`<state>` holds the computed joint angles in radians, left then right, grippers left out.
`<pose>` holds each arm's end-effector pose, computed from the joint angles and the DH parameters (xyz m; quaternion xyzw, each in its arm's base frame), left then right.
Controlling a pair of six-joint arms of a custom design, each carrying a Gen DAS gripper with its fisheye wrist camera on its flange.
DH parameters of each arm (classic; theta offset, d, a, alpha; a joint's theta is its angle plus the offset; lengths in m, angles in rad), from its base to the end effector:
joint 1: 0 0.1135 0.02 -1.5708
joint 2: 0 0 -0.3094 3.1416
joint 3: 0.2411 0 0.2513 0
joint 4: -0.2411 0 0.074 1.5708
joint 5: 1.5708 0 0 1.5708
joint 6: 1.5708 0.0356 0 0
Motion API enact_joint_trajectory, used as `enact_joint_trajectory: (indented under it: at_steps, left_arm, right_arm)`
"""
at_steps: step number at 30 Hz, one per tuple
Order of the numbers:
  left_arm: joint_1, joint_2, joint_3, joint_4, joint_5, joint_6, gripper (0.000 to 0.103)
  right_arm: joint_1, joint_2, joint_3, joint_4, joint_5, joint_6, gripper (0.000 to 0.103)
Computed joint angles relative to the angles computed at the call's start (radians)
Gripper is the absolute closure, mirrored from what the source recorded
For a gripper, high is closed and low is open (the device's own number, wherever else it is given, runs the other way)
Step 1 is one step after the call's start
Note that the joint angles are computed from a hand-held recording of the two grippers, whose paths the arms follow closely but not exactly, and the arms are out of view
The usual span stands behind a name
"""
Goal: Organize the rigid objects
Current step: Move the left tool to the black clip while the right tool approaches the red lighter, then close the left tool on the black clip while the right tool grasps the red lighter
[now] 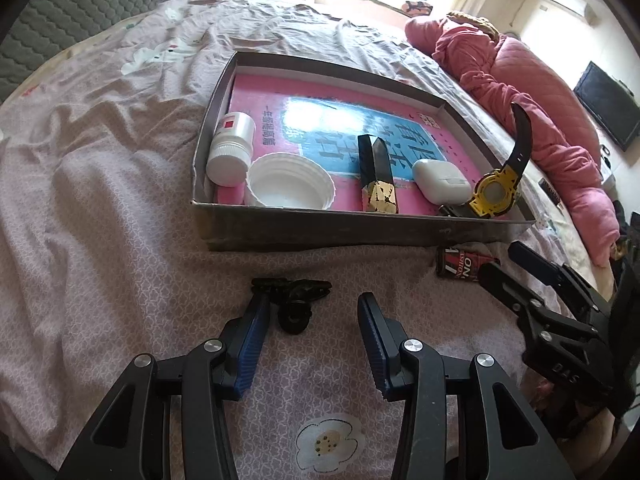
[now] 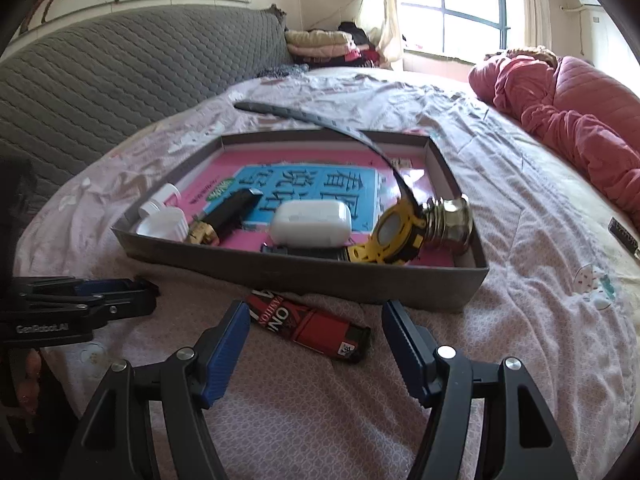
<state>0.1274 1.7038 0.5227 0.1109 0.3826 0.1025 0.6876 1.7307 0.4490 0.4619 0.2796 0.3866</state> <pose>0.2602 0.0199 0.1233 0.0353 0.9517 -0.1551 0.2627 0.2150 0.1639 0.1230 -0.0876 0.9185 0.0744 0.3784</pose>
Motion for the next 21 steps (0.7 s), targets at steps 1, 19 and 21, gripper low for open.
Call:
enact_joint_trajectory:
  at_steps: [1,19,21]
  left_arm:
    - [0.001,0.002,0.002,-0.001,0.002,-0.001,0.056]
    - [0.012,0.018,0.005,0.002,0.023,0.007,0.056]
    - [0.012,0.017,0.005,0.002,0.022,0.007,0.056]
  right_arm:
    - [-0.009,0.009,0.005,-0.006,-0.014,0.003,0.035]
    - [-0.103,0.039,-0.026,0.101,-0.307,-0.002,0.041]
    - [-0.100,0.035,-0.031,0.099,-0.370,0.004,0.041]
